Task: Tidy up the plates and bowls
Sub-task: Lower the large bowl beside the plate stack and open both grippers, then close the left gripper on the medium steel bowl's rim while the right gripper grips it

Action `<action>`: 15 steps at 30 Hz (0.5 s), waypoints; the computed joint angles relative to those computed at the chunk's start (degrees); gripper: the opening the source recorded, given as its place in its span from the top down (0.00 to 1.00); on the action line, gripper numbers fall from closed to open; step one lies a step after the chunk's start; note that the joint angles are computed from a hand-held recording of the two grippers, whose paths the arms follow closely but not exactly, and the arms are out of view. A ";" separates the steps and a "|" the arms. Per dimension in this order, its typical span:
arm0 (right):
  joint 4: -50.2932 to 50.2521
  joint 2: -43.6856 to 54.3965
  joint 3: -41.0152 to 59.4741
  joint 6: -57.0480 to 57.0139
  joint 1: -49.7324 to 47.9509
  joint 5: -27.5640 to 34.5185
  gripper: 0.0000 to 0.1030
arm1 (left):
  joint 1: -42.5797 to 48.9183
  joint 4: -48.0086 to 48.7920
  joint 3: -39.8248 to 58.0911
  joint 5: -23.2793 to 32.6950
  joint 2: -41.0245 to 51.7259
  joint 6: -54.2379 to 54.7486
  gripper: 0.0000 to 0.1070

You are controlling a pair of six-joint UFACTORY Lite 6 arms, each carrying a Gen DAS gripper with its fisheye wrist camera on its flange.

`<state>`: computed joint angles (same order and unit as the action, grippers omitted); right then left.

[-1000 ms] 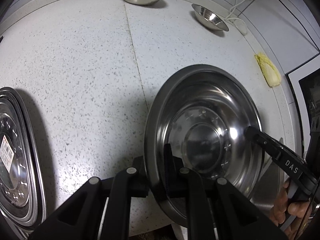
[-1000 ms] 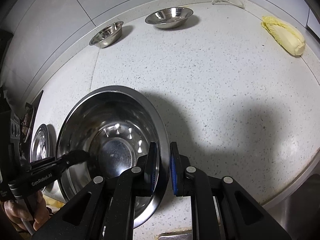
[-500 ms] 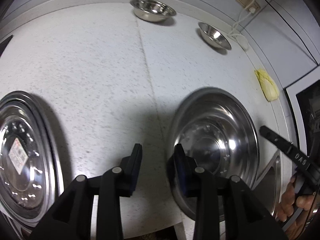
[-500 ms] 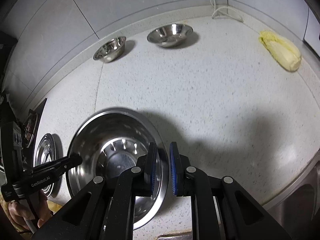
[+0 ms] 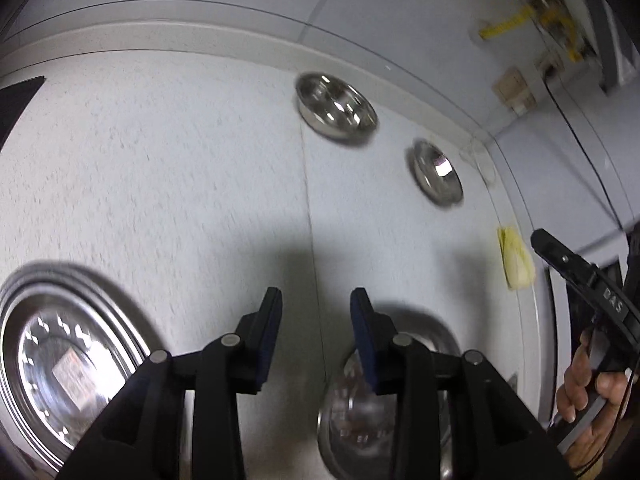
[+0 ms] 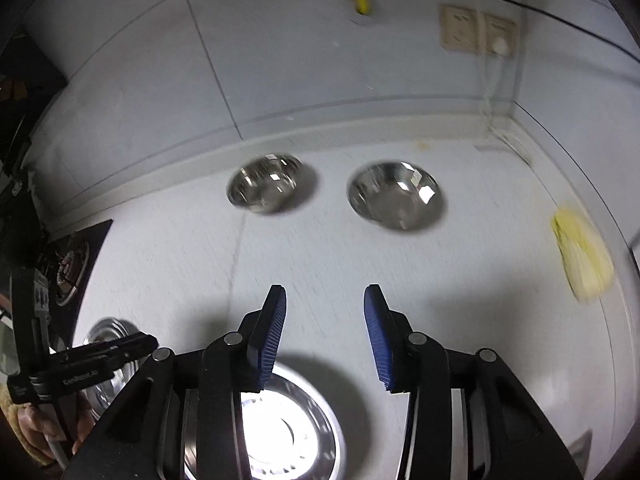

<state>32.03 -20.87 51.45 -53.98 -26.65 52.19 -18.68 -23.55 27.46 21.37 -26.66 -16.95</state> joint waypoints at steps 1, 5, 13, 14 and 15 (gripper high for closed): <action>-0.88 2.10 1.97 3.15 3.60 -1.71 0.60 | 2.84 -3.36 2.51 -0.01 3.13 4.91 0.68; -3.25 12.61 11.30 11.45 13.61 -5.68 0.56 | 11.90 -13.31 14.90 0.75 18.36 19.61 0.68; -5.67 43.63 36.42 24.07 26.09 -7.47 0.47 | 18.91 -15.00 51.65 6.33 56.21 23.51 0.68; -6.73 47.45 39.58 26.08 27.01 -7.69 0.47 | 19.26 -14.05 56.43 7.43 60.62 21.89 0.68; -7.52 51.74 43.23 27.67 27.82 -7.55 0.47 | 19.58 -14.06 61.80 8.76 65.48 21.65 0.68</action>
